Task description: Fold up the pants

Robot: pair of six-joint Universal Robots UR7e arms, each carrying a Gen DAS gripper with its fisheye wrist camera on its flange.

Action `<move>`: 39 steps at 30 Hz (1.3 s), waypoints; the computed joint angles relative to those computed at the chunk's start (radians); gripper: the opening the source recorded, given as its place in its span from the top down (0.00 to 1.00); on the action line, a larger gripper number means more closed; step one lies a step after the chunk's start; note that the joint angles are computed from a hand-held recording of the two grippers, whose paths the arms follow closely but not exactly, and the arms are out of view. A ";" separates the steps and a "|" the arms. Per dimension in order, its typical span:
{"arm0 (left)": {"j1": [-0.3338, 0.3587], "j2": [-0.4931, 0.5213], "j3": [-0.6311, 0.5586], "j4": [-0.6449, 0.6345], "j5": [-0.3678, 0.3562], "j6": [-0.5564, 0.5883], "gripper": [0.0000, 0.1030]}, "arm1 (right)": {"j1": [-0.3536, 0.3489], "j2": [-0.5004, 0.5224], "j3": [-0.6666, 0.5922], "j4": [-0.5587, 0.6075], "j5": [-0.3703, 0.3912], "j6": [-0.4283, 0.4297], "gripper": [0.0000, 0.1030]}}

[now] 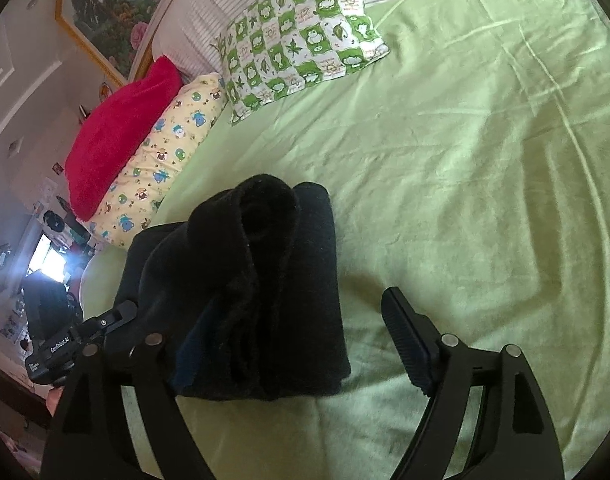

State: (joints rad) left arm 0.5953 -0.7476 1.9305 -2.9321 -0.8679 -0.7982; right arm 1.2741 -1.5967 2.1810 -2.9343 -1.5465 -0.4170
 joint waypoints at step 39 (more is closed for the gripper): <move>-0.179 -0.091 0.097 0.408 0.106 -0.126 0.15 | 0.172 -0.128 0.194 -0.079 -0.196 -0.310 0.11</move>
State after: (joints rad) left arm 0.4165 -0.8390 2.0270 -2.5243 -0.7617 -0.9247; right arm 1.4466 -1.7252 2.3745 -3.0133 -1.7423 -0.7271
